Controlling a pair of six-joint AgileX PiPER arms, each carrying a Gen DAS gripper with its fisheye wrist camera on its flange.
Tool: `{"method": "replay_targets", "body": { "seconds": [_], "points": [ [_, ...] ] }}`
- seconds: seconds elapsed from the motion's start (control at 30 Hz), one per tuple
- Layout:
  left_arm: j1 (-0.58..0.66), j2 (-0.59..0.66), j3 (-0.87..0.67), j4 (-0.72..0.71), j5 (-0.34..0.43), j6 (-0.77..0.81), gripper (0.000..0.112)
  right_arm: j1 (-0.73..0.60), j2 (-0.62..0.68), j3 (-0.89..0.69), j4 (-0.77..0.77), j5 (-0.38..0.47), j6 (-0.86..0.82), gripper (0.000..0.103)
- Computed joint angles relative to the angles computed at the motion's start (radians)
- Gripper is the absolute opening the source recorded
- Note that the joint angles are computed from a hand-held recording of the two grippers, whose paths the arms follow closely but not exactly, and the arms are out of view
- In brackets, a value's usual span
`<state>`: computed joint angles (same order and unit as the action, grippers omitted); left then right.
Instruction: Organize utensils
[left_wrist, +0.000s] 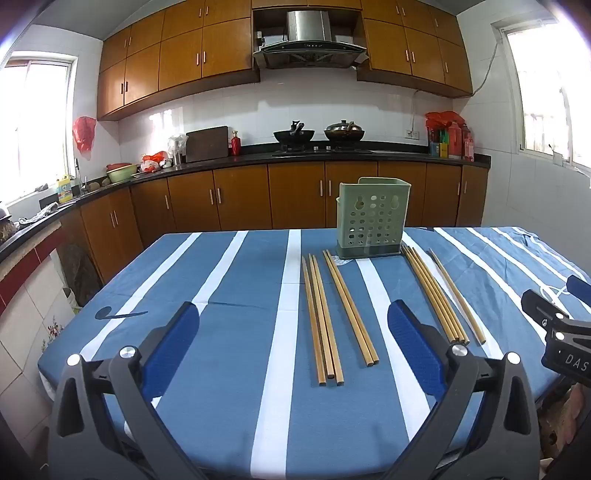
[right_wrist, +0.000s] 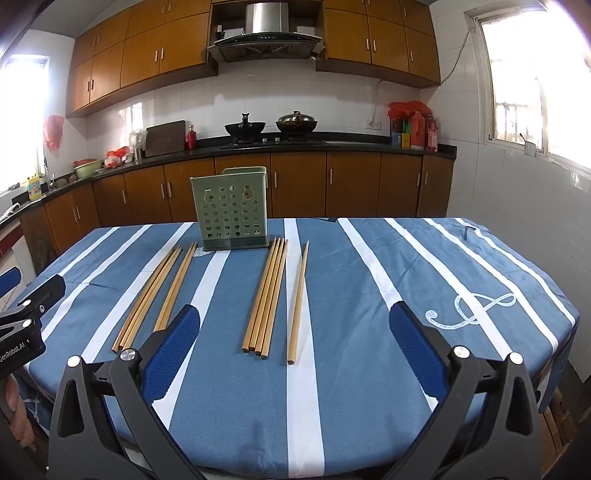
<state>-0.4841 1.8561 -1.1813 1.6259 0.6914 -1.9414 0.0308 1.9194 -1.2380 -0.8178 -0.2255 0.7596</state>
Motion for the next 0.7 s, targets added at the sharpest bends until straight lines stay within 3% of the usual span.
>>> {"method": "replay_targets", "body": {
  "seconds": [0.7],
  "points": [
    [0.001,0.0,-0.004,-0.015,-0.004,0.017,0.099,0.0,0.001,0.001,-0.002,0.0,0.003,0.101]
  ]
}}
